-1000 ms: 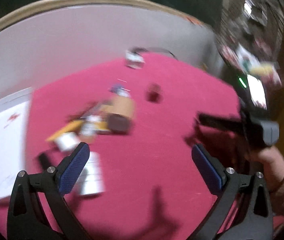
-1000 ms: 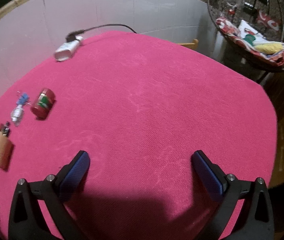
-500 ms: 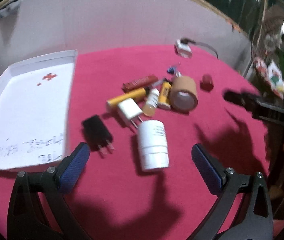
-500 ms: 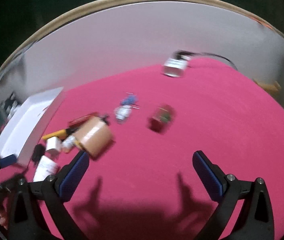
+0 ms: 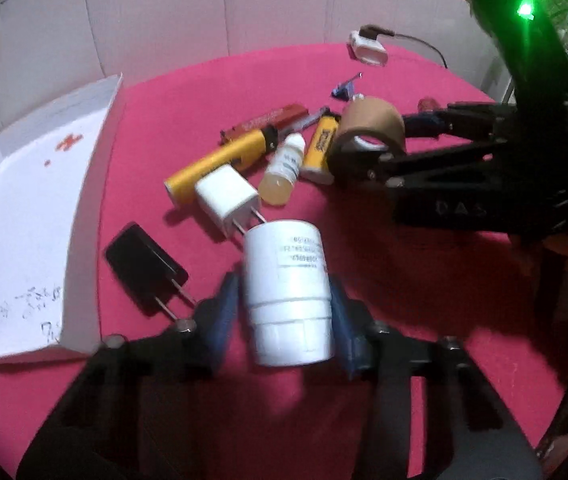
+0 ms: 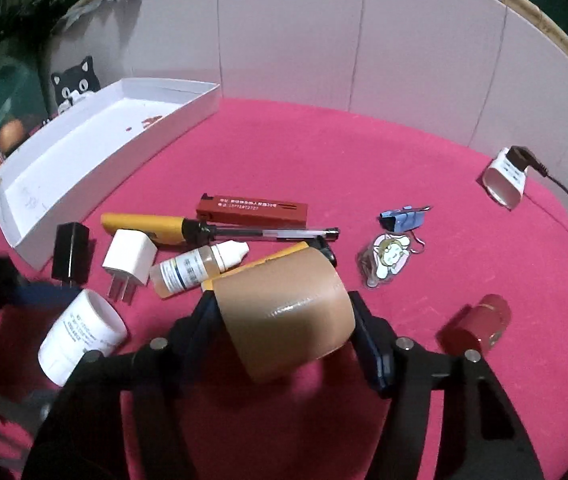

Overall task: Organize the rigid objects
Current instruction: 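Grasp the white cylindrical bottle with the left tool while the right tool grasps the tan tape roll, then carry both items into the white tray and open both tools to release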

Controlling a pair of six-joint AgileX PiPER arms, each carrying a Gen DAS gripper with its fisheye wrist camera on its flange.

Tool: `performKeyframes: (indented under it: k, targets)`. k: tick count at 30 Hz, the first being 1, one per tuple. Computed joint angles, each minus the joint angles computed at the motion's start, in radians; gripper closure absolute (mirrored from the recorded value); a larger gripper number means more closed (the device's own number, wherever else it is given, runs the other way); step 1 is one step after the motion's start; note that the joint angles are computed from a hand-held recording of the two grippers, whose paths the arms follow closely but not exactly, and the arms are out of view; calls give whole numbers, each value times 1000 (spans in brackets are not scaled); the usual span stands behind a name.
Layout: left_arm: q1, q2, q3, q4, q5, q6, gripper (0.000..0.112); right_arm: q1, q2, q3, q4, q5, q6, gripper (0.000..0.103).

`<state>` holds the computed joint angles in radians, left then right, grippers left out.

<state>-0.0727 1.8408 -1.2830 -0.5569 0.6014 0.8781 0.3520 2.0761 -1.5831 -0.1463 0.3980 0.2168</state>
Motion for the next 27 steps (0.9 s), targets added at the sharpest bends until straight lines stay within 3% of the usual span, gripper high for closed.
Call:
performKeyframes:
  k: [1,2,7,16,21,27]
  targets:
    - [5,0,2,-11,6,16,76,-1,-13,21,17,-12,-5,53]
    - [8,2,0,-24,13,26,76,1,-27,42,-1,-20,19,55]
    - [39,-52,48,-141,-11,137,76,-2,-115,166,-94,-113,182,55]
    - [124,-123,60,-283,34,224,76,6,-302,352,-325,-251,523,55]
    - [134,-153,54,-259,8,177,76,27,-339,361,-410,-264,622,55]
    - [149,-161,59,-209,-38,117,76,63,-323,344,-395,-251,625,55]
